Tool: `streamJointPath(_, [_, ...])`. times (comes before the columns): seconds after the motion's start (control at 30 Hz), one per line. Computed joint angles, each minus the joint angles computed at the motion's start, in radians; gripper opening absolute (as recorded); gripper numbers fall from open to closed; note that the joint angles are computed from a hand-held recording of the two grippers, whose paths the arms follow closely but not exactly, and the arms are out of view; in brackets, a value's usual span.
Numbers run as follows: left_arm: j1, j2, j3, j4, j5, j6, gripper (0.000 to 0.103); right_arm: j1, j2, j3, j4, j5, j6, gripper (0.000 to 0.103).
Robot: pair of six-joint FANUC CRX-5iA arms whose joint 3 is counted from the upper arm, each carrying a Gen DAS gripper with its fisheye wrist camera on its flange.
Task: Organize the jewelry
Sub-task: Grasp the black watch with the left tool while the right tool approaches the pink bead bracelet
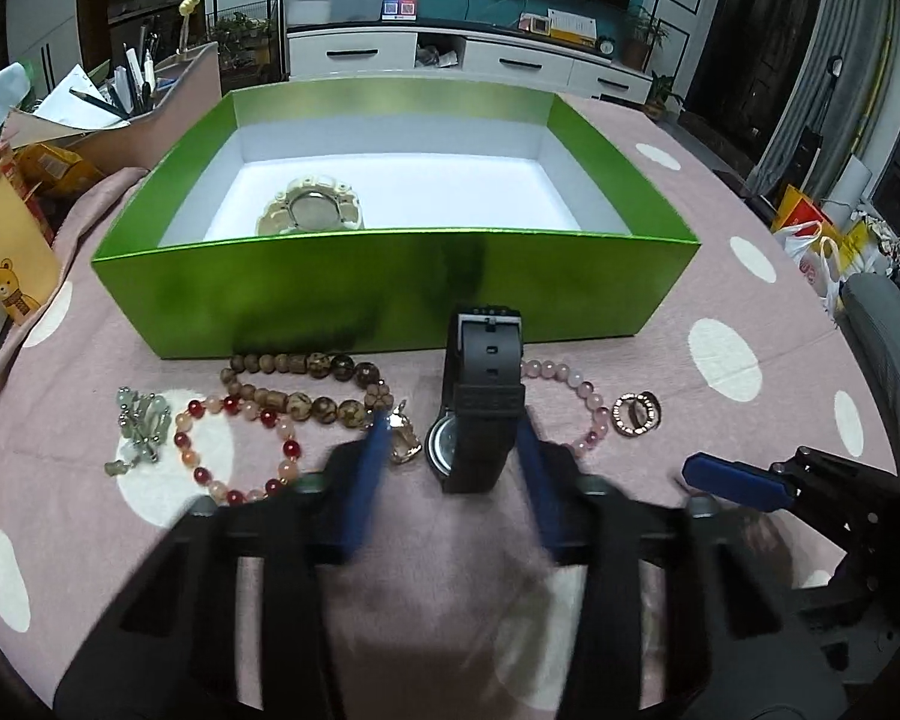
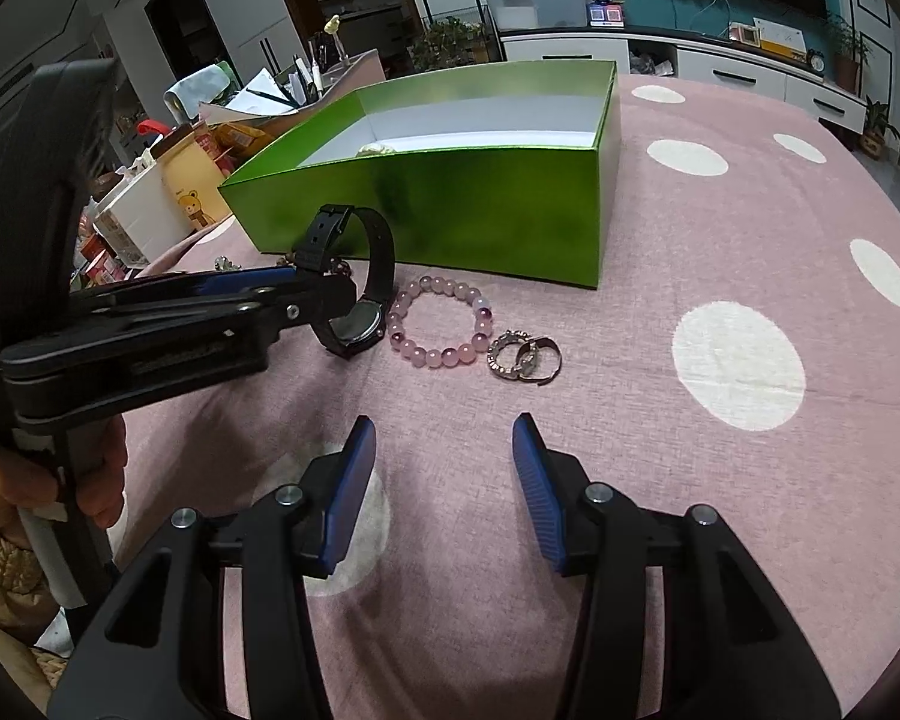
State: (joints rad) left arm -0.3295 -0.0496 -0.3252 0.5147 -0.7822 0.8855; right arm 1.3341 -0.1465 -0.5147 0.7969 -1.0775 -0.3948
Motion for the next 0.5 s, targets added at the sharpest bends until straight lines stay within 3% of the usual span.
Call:
streamJointPath(0.07, [-0.002, 0.003, -0.002, 0.0, 0.011, 0.002, 0.017, -0.007, 0.003, 0.001, 0.0, 0.01, 0.005, 0.048])
streamJointPath(0.3, [0.035, -0.023, -0.037, 0.112, 0.02, -0.071, 0.017, -0.042, 0.019, 0.014, 0.019, 0.043, 0.068, 0.046])
streamJointPath(0.5, [0.088, -0.061, -0.055, 0.2, 0.007, -0.121, 0.017, -0.103, 0.056, 0.05, 0.01, 0.102, 0.202, 0.042])
